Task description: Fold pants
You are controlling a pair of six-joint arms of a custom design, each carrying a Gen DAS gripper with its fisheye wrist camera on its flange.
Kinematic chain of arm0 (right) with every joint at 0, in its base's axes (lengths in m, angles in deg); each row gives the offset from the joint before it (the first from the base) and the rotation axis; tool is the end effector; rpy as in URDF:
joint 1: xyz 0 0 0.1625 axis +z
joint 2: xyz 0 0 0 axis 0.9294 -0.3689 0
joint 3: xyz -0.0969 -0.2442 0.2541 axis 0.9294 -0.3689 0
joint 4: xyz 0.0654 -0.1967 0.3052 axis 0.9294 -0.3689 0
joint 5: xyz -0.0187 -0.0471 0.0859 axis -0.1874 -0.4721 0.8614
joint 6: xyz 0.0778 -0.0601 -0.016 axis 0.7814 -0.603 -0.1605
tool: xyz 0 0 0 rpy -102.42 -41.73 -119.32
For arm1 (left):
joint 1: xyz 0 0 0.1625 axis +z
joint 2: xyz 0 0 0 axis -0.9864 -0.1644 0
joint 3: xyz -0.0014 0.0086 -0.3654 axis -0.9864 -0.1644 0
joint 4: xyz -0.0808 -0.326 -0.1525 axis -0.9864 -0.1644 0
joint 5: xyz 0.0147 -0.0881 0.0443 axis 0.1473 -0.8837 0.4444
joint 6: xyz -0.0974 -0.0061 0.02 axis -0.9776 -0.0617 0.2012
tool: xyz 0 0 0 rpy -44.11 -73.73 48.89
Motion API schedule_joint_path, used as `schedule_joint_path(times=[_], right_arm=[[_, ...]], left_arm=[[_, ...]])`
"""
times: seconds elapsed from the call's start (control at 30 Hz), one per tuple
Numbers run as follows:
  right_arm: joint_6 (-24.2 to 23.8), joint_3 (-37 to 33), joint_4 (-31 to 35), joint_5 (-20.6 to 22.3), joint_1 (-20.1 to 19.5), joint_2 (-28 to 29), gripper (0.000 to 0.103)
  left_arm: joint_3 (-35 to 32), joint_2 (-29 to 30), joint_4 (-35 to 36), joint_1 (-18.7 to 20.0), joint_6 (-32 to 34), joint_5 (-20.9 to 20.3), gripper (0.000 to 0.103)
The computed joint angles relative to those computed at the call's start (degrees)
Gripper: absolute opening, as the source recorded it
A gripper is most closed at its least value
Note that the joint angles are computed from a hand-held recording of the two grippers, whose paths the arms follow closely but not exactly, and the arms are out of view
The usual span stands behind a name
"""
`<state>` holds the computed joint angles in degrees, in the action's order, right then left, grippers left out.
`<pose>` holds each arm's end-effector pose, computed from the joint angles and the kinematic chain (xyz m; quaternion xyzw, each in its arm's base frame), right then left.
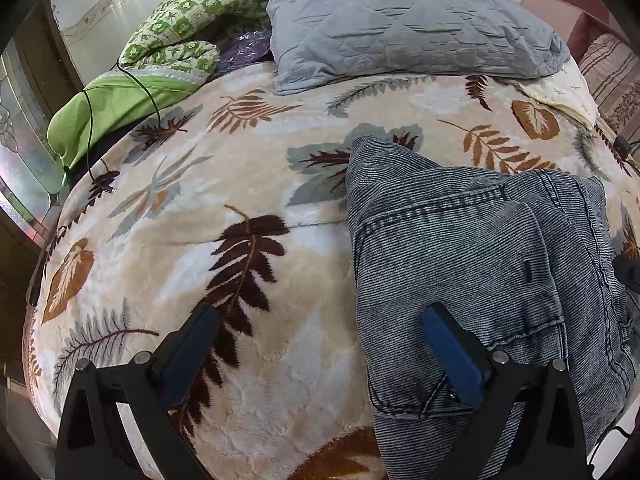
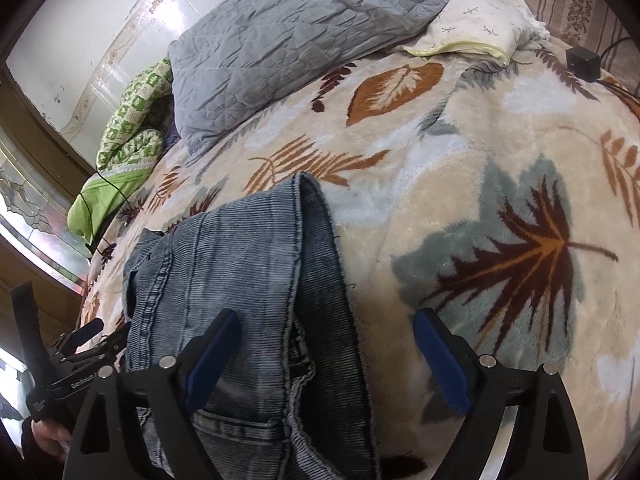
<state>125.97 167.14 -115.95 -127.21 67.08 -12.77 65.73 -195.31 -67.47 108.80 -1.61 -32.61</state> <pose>0.2512 -0.1757 0.1079 -0.1526 -0.8603 0.4549 0.1720 -0.1645 -0.3189 0.2858 0.3788 0.8420 -0.1810 0.3388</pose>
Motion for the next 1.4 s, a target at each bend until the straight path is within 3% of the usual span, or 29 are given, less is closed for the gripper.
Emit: schedule_joint_path(times=[0.27,0.47,0.53,0.77,1.2,1.3,1.4], right_arm=[[-1.88,-0.87,-4.86,4.92,0.69,1.95,0.091],[-1.37,-1.12,-4.91,5.72,0.96,1.92,0.091],[-0.43,-0.67,-5.59,5.66,1.10,1.79,0.091],[6.12,0.59,1.46,2.45,3.95,-1.72,0.091],[5.43,0.99,-0.12,3.61,2.71,-0.55,0.091],[8.77,-0.61,8.18,-0.46,5.01,-3.02,0.091],[12.64,-3.97,21.65,-5.91,8.76,-6.53,0.091]], left_arm=[[-0.09,-0.60,1.34,-0.47,-0.83,-0.08,0.102],[-1.32,-1.74,3.86,-0.81,-1.05,-1.49,0.102],[-1.64,-2.26,4.80,-1.14,-1.47,-2.00,0.102],[-2.69,-4.25,6.36,-3.41,-2.35,-5.06,0.102],[-2.38,-1.88,4.90,-1.05,-1.55,-7.06,0.102],[-2.79,-2.43,5.55,-1.75,-2.05,-6.42,0.102],[-3.61,-3.55,7.17,-2.88,-3.70,-5.46,0.102]])
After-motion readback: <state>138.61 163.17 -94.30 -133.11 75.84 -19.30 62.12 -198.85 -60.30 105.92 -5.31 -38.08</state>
